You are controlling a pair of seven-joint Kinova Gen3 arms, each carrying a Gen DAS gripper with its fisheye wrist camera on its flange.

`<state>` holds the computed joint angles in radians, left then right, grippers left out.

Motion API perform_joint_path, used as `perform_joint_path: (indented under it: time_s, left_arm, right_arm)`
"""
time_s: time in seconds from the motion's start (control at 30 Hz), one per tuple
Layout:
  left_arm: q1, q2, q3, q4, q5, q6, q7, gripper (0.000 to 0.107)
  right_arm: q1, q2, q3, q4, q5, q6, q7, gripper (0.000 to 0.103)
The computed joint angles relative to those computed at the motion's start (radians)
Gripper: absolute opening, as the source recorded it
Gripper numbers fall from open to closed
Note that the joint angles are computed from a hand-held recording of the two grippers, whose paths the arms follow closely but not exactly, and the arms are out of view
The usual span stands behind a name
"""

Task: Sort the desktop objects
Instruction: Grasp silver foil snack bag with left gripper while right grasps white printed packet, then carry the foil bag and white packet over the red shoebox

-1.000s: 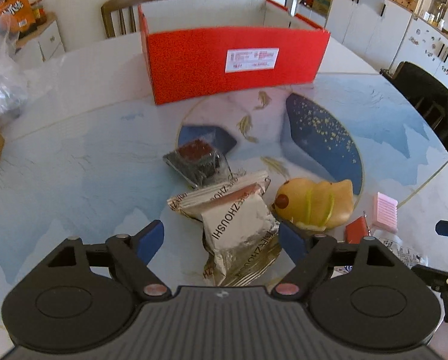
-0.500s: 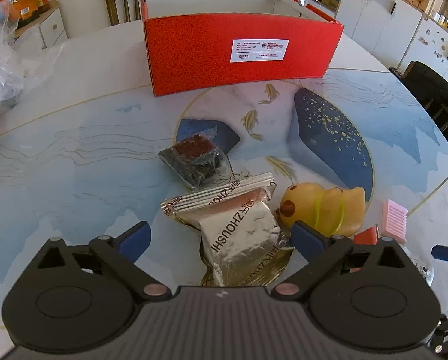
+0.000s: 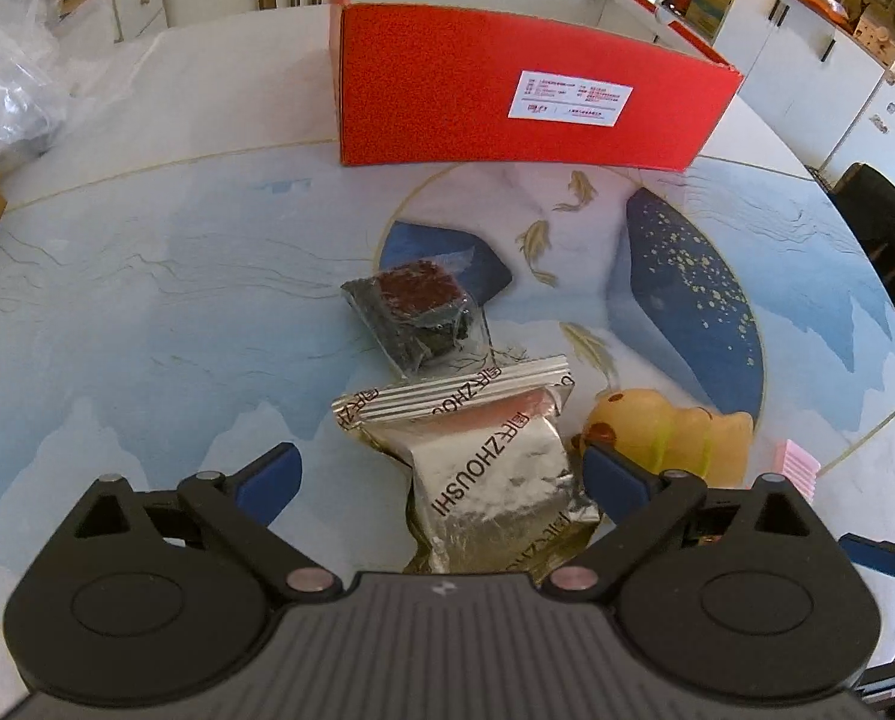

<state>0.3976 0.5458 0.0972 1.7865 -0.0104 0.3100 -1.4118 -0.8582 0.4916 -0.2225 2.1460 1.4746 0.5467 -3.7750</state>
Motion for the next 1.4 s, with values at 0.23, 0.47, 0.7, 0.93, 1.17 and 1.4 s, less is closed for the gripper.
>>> perform_joint_path:
  time_s: [0.23,0.47,0.7,0.93,1.17,1.4]
  left_arm:
    - [-0.009,0.022,0.005,-0.013,0.001,0.021,-0.003,0.095]
    - [-0.017,0.009,0.013,0.02,0.008,-0.021,-0.02,0.072]
    - [-0.012,-0.011,0.01,0.06,0.009,-0.065,-0.035,0.056]
    - [0.015,-0.037,-0.022,0.097,-0.008,-0.101,-0.028,0.05]
    - [-0.018,-0.067,0.003,0.131,0.008,-0.129,-0.035,0.05]
    - [-0.019,-0.102,0.007,0.143,0.012,-0.138,-0.044,0.05]
  right_arm:
    - [0.009,0.004,-0.003,-0.001,0.021,0.002,-0.012,0.071]
    - [0.012,0.009,-0.011,-0.004,0.035,0.013,-0.023,0.063]
    - [0.005,0.017,-0.009,-0.019,0.019,0.029,0.001,0.056]
    - [-0.023,0.022,-0.001,-0.024,0.013,0.071,-0.027,0.053]
    - [-0.034,-0.003,-0.006,-0.014,0.016,0.111,-0.084,0.053]
    - [-0.032,-0.031,-0.009,-0.02,0.011,0.148,-0.103,0.053]
